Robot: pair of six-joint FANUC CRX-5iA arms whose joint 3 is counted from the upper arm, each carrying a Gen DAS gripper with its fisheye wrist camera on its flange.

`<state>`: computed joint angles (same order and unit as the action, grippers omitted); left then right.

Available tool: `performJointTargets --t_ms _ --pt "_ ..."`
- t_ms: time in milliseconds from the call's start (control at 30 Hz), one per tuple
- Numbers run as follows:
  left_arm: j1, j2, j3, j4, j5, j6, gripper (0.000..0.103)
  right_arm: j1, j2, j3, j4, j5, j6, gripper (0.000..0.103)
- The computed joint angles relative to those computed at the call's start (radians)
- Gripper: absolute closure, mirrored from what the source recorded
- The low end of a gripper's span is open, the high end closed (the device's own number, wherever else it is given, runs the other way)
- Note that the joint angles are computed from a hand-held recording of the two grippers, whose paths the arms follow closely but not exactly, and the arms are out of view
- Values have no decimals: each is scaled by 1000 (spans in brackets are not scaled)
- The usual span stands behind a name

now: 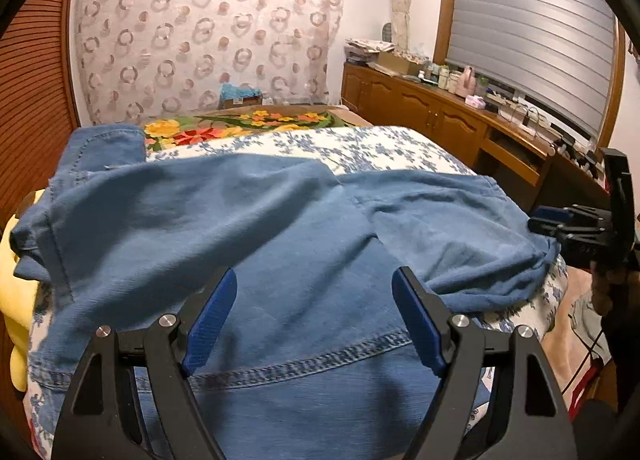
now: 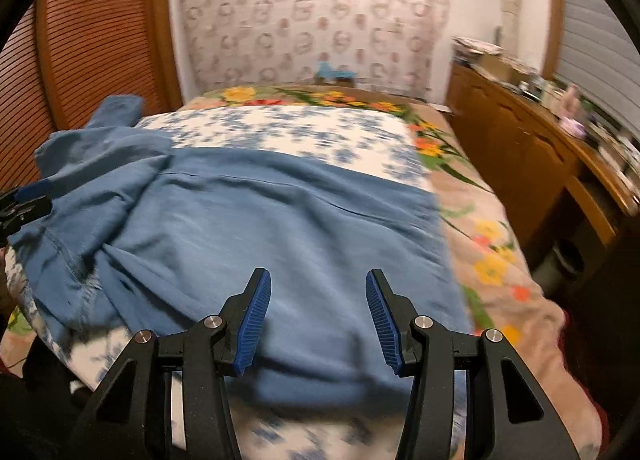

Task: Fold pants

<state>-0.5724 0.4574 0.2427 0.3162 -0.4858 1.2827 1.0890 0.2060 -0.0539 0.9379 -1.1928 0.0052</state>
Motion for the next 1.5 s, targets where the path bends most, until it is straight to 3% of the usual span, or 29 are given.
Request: performJointTargets --t_ms 333,467,700,800,1100,1200,1367,1500 --pt "-22 48 51 -1 -67 -7 22 41 -110 -133 -23 -79 -143 48" --pt "-28 63 72 -27 -87 18 22 41 -133 -162 -40 -69 -184 48" --pt "-42 73 99 -111 -98 82 22 19 -76 -85 -92 -63 -118 47" --pt "-44 75 104 -127 -101 96 22 25 -51 -37 -110 -106 -97 48" --pt "-44 74 102 -123 -98 94 22 29 -31 -2 -119 -110 -79 48" --pt "-43 73 101 -128 -99 92 22 32 -34 -7 -115 -103 -75 56" --pt "-43 72 98 -122 -97 90 22 35 -28 1 -110 -108 -38 78" --pt "-41 70 94 -111 -96 83 22 46 -30 -7 -68 -122 -24 84"
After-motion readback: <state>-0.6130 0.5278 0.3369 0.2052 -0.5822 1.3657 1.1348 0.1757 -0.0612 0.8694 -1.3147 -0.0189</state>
